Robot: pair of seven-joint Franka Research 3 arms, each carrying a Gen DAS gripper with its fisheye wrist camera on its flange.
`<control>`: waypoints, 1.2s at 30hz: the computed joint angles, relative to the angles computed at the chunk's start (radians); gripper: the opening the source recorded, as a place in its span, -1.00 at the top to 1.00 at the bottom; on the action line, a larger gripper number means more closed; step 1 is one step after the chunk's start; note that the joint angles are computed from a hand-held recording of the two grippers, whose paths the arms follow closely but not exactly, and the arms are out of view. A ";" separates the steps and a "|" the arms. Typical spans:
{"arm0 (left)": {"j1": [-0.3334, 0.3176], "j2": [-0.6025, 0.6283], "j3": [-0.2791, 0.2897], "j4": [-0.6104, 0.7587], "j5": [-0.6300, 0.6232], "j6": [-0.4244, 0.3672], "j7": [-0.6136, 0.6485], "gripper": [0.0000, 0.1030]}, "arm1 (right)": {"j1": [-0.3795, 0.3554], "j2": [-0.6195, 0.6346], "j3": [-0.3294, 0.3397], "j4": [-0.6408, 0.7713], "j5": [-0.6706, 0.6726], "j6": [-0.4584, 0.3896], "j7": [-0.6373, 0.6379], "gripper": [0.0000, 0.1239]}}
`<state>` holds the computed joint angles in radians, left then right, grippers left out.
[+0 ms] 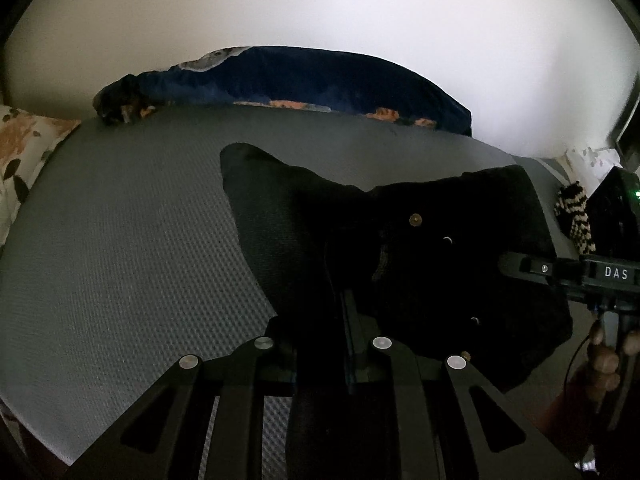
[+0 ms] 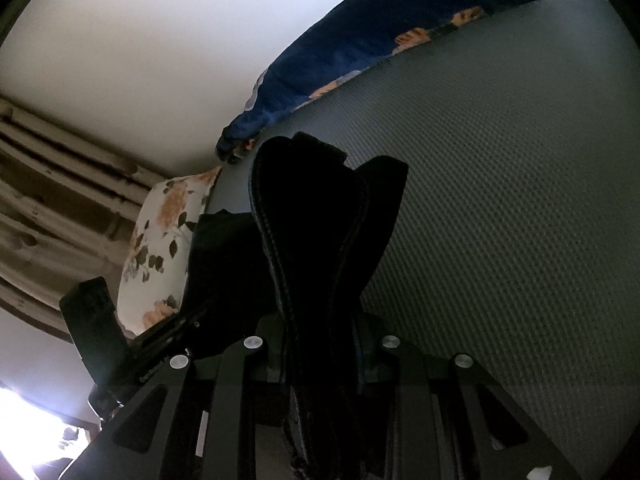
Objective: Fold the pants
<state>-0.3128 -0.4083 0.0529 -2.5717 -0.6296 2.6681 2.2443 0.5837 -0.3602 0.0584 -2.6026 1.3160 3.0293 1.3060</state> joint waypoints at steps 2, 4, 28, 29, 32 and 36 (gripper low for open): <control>-0.001 0.027 0.001 0.027 -0.005 0.001 0.002 0.68 | -0.008 0.021 -0.013 0.023 -0.005 -0.010 -0.010 0.64; 0.002 0.063 -0.006 0.061 -0.010 0.006 0.006 0.68 | -0.021 0.040 -0.022 0.045 -0.005 -0.026 -0.028 0.64; 0.227 0.498 -0.216 0.483 0.076 0.028 -0.059 0.68 | -0.241 0.365 0.017 0.361 0.021 -0.157 -0.101 0.64; 0.235 0.509 -0.224 0.489 0.083 0.032 -0.059 0.68 | -0.247 0.373 0.020 0.366 0.016 -0.156 -0.098 0.64; 0.259 0.551 -0.241 0.508 0.115 0.038 -0.068 0.67 | -0.255 0.390 0.030 0.363 -0.072 -0.124 -0.040 0.64; 0.309 0.585 -0.272 0.508 0.070 0.039 -0.031 0.51 | -0.260 0.403 0.036 0.336 -0.205 -0.082 0.075 0.58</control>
